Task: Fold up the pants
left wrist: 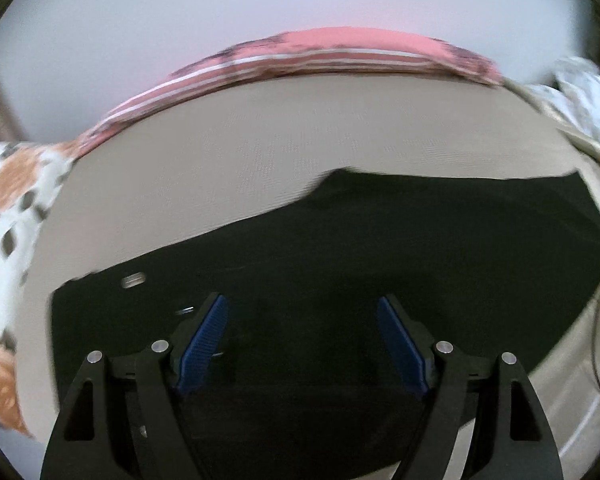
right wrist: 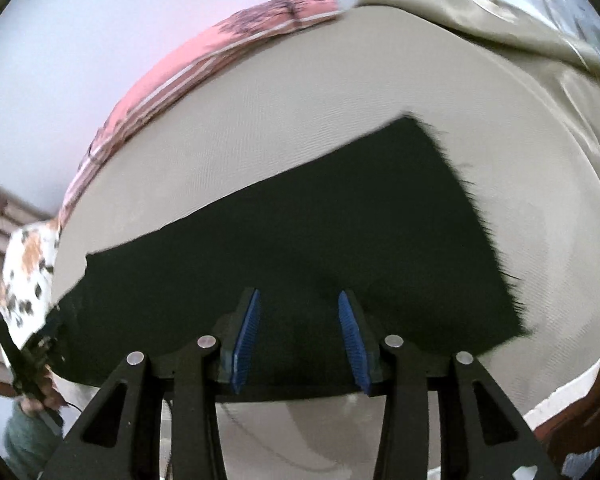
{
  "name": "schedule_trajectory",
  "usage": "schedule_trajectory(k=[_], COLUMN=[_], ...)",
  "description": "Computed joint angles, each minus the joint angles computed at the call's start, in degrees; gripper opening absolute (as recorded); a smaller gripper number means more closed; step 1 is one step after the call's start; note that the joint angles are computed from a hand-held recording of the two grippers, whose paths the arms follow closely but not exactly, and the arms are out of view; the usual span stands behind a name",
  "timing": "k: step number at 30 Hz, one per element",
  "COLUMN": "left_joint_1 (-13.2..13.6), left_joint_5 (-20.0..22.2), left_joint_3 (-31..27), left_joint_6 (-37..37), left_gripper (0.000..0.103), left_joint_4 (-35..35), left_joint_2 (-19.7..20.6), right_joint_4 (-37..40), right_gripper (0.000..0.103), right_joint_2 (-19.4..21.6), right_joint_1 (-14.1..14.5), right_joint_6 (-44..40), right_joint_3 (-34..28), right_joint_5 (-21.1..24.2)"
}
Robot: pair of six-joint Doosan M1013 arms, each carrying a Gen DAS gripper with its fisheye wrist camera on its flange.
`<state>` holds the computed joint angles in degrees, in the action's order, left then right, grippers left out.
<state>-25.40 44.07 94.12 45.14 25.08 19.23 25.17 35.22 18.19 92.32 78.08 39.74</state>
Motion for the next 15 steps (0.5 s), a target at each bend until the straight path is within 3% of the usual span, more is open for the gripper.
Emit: schedule_trajectory(k=[6, 9, 15], left_joint_1=[-1.7, -2.4, -4.0], left_joint_5=[-0.2, 0.6, 1.8], left_joint_3=[-7.0, -10.3, -14.0], left_joint_6=[11.5, 15.5, 18.8], left_gripper=[0.077, 0.077, 0.077], left_joint_4=[-9.0, -12.7, -15.9], left_joint_2=[5.1, 7.4, 10.4], right_joint_4=[1.5, 2.8, 16.1], right_gripper=[0.040, 0.040, 0.040], right_joint_2=[-2.9, -3.6, -4.6], right_joint_1=[-3.2, -4.1, -6.1], right_joint_6=[5.8, 6.0, -1.4], right_joint_3=[5.9, 7.5, 12.0], right_joint_5=[-3.4, -3.0, -5.4])
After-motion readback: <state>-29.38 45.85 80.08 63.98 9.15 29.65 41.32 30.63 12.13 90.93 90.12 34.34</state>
